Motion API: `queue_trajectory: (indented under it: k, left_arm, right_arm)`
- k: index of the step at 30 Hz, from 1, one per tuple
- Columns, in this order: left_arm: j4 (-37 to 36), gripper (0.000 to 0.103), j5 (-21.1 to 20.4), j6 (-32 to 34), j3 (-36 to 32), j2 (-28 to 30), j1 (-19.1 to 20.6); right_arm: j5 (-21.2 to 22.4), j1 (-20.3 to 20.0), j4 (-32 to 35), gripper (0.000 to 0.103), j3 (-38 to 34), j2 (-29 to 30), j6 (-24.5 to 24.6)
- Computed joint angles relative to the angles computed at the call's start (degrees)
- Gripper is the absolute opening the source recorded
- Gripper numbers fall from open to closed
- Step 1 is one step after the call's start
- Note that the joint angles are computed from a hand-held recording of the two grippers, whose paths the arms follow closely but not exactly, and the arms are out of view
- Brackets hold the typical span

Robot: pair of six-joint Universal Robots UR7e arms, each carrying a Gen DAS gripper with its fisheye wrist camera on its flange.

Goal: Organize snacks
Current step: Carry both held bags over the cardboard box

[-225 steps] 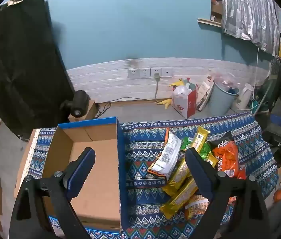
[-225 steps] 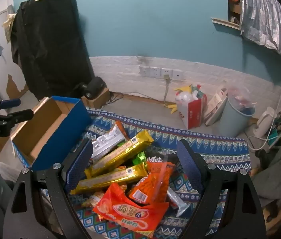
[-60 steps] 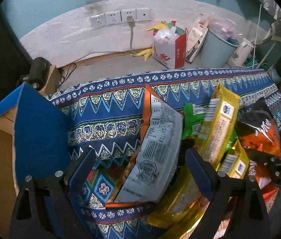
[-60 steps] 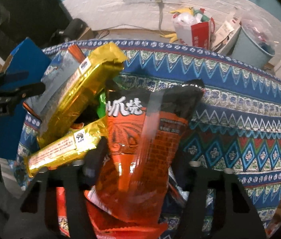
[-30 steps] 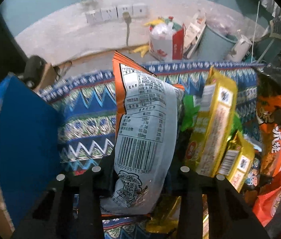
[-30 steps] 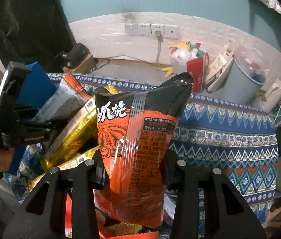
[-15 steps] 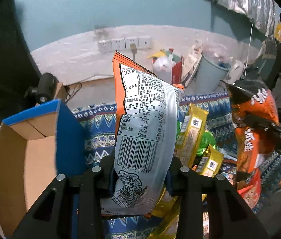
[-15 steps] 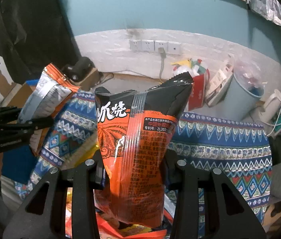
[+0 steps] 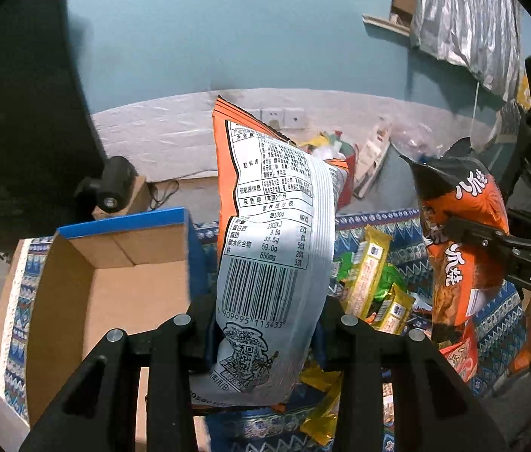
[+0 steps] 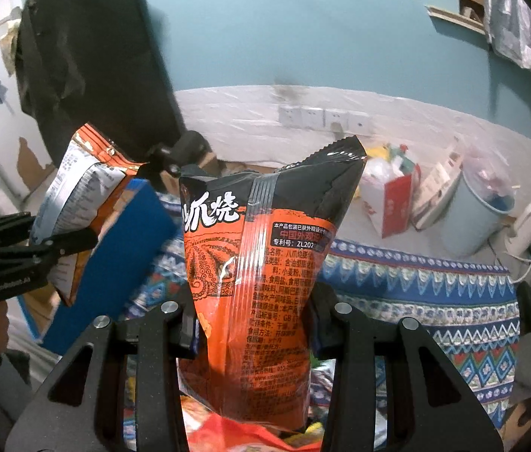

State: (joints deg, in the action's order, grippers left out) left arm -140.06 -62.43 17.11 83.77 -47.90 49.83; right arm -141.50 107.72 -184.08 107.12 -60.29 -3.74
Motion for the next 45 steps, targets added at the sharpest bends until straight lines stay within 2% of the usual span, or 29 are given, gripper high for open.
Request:
queue_trajectory:
  k: [11,29,45]
  left_arm:
    - [-1.1,0.038,0.7,-1.8,1.0,-3.7,1.5]
    - [-2.8,0.038,4.6,-3.2,1.2,-7.6,5.1]
    - [-0.2,0.039,8.8,-5.8,-0.3,-7.9,8.3]
  right_arm:
    - [2.4,1.6,2.5,0.039,-5.5,4.1,-1.4]
    - [7.0,3.4,9.7,0.039,-19.8,15.3,-3.1]
    - [12.0,3.4,19.2,0.039,-32.1,24.0,-0.8]
